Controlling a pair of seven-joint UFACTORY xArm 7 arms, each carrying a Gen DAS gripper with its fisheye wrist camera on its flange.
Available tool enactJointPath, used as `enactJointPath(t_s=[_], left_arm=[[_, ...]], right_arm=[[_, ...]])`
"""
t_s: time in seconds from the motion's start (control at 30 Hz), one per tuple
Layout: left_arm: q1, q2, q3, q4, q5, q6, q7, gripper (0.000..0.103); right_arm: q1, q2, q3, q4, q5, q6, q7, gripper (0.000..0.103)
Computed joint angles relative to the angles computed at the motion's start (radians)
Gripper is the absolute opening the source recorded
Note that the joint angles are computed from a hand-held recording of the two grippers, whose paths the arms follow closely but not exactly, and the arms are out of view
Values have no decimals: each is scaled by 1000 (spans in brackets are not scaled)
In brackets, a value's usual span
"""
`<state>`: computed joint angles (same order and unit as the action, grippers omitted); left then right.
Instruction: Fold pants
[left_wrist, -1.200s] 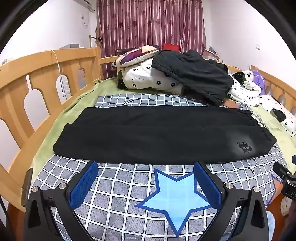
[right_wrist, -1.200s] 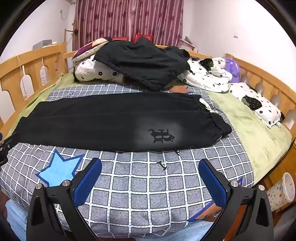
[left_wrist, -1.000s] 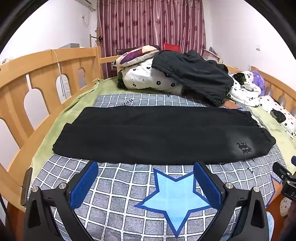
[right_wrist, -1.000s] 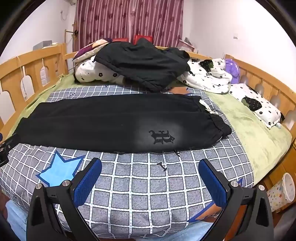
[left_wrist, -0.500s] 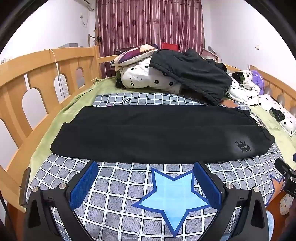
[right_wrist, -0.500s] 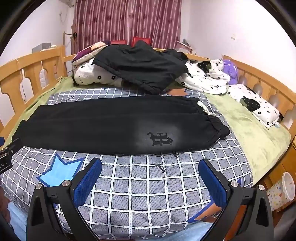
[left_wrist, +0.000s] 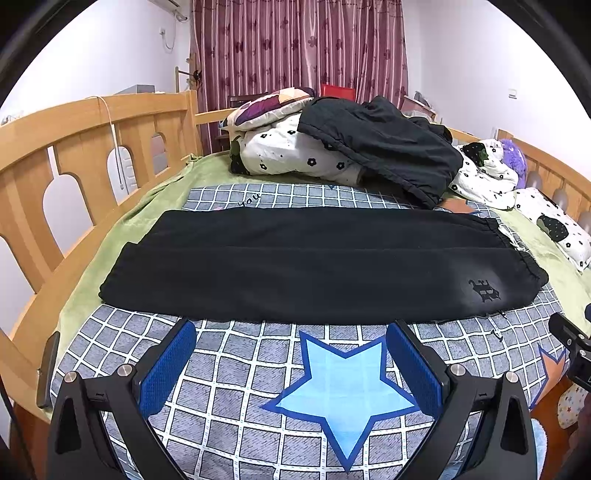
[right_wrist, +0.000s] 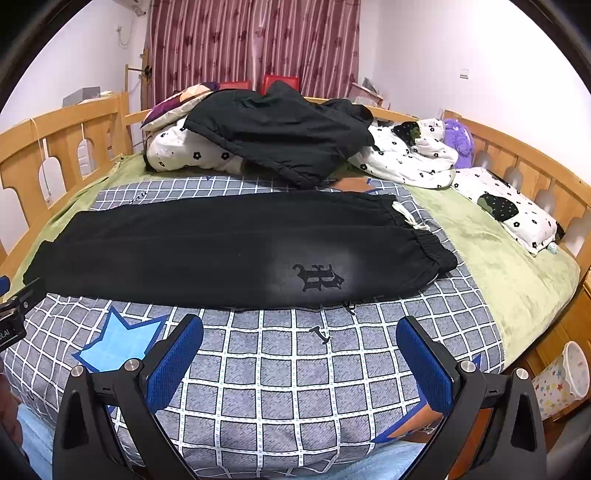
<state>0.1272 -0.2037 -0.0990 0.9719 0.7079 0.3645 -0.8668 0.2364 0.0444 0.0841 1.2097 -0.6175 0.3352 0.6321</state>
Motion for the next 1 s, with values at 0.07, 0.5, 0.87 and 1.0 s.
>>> enactJointPath(t_s=[0.07, 0.5, 0.87, 1.0], left_arm=[[2, -1, -3, 1, 10, 3, -7, 103], [0, -6, -2, 1, 12, 7, -9, 103], [3, -8, -3, -2, 6, 5, -4, 103], [6, -12, -4, -4, 10, 2, -6, 103]], right_arm=[[0, -1, 0, 1, 0, -1, 1, 102], [-2, -5, -1, -2, -20, 0, 22, 102], [-4, -4, -2, -2, -34, 1, 35, 102], [-4, -4, -2, -1, -39, 0, 38, 102]])
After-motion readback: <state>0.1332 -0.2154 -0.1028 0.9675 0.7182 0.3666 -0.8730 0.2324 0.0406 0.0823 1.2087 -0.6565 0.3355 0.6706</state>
